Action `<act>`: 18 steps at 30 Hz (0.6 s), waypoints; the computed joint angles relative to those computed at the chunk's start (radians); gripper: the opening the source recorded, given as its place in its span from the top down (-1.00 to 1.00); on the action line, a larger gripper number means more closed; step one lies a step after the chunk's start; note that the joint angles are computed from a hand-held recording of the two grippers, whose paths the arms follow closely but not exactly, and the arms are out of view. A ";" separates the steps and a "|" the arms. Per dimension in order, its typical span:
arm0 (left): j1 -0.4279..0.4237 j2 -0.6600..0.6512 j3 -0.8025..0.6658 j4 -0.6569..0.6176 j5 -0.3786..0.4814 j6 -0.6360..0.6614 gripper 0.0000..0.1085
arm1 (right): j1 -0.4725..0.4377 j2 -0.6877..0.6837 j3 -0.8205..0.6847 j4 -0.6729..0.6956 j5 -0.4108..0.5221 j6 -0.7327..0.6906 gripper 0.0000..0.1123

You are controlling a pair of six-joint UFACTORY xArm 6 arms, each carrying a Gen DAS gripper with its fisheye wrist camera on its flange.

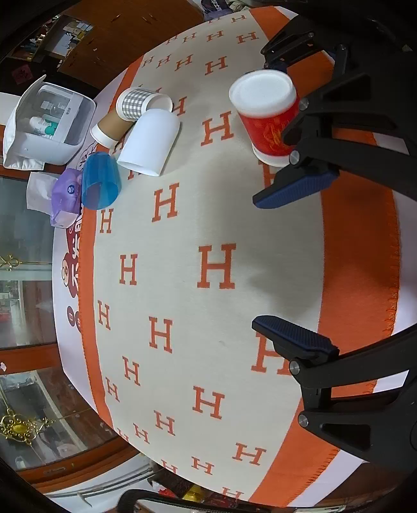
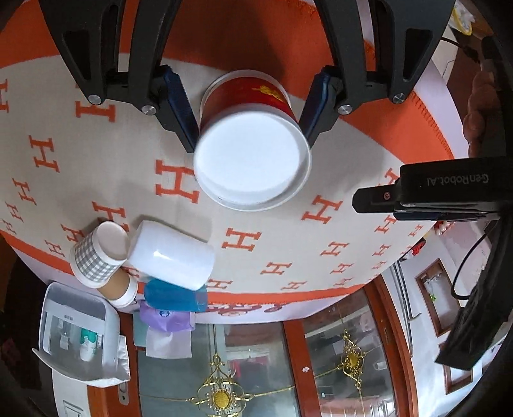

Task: Flip cup upside down
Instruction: 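Rotate the red cup with the right tool until its opening faces up, then lower the red cup onto the cloth and open the right tool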

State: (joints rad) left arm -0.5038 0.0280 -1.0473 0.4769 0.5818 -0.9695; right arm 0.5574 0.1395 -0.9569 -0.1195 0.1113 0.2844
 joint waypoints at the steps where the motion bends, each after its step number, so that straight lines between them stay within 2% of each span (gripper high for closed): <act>1: -0.001 -0.001 0.002 -0.005 0.000 0.001 -0.23 | 0.001 -0.003 0.004 0.001 0.002 0.006 -0.27; 4: -0.004 -0.003 0.010 -0.041 -0.010 0.014 -0.23 | -0.002 -0.015 0.021 -0.031 -0.003 0.047 -0.36; 10: -0.022 -0.008 0.022 -0.057 -0.018 0.007 -0.23 | -0.001 -0.056 0.064 -0.046 0.002 0.066 -0.36; 18: -0.045 -0.034 0.027 -0.072 -0.011 -0.009 -0.23 | -0.006 -0.167 0.130 0.019 0.029 0.054 -0.36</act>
State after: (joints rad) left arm -0.5490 -0.0061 -1.0200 0.4046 0.5710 -0.9781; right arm 0.5510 -0.0271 -0.8269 -0.1001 0.1401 0.3381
